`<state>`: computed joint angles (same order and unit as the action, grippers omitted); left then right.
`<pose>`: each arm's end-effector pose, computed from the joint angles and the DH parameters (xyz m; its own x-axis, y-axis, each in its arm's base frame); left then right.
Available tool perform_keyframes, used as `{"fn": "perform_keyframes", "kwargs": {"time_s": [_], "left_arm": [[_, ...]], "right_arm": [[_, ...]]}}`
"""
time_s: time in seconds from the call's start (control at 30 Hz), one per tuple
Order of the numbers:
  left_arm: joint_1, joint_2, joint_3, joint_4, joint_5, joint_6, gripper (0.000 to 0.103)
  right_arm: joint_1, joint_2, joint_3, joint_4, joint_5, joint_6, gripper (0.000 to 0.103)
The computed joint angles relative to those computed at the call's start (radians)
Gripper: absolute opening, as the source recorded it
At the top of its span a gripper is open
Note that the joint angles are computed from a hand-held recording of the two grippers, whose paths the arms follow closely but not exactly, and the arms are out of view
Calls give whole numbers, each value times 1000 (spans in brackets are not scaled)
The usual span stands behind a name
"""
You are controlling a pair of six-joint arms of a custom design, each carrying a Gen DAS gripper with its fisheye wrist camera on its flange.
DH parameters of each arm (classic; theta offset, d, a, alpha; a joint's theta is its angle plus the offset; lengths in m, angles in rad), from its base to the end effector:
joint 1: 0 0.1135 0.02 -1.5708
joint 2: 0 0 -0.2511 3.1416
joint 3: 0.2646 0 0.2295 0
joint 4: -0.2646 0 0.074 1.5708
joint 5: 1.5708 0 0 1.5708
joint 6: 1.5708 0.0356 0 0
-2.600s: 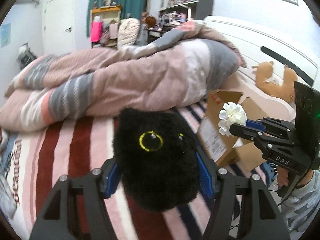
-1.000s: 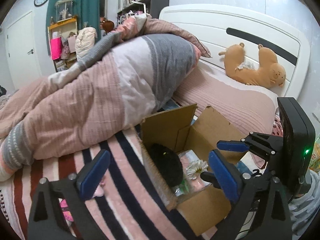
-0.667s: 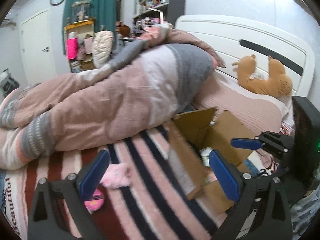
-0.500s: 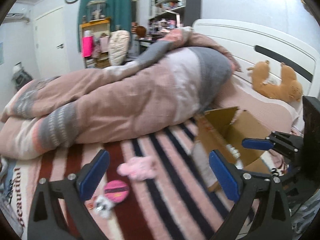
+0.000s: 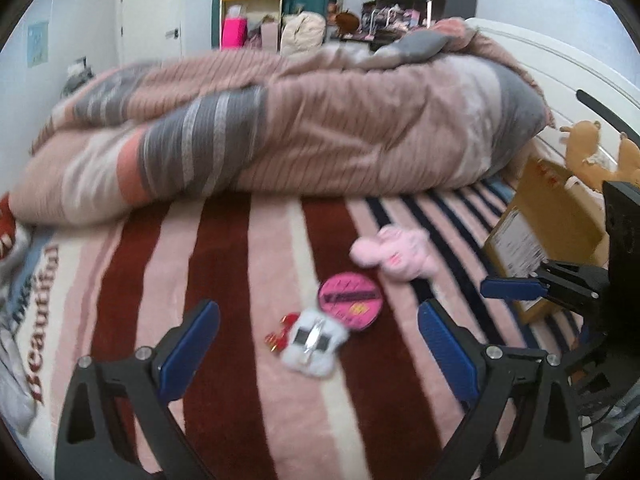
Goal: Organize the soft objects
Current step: 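Move both tools back over the remaining items on the bed, then grasp the white keychain with the left gripper while the right grasps the pink badge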
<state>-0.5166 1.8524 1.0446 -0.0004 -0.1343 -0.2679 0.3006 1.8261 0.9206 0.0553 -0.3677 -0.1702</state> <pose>0.3169 -0.1745 0.1571 -0.7145 0.1042 -0.6918 0.2281 0.9695 -0.0895 0.3192 0.1123 0.1387 -0.6222 -0.3583 -0.6961 -0.6171 0.7715 0.1544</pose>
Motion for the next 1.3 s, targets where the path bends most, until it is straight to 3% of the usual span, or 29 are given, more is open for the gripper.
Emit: {"fn": "perform_keyframes", "kwargs": {"time_s": [0.33, 0.43, 0.6, 0.77, 0.8, 0.83, 1.1, 1.3], "left_arm": [[85, 237, 29, 130, 153, 14, 98], [99, 289, 45, 165, 210, 21, 91], [104, 349, 86, 169, 235, 36, 67], [116, 356, 90, 173, 233, 30, 57], [118, 354, 87, 173, 232, 30, 45], [120, 351, 85, 171, 226, 31, 39], [143, 327, 52, 171, 241, 28, 39], [137, 276, 2, 193, 225, 18, 38]], "right_arm": [[64, 412, 278, 54, 101, -47, 64], [78, 478, 350, 44, 136, -70, 64], [87, 516, 408, 41, 158, -93, 65], [87, 544, 462, 18, 160, -105, 65], [90, 546, 468, 16, 163, -107, 65], [91, 549, 474, 14, 163, -109, 65], [107, 552, 484, 21, 167, -117, 63], [103, 490, 402, 63, 145, -114, 60]]}}
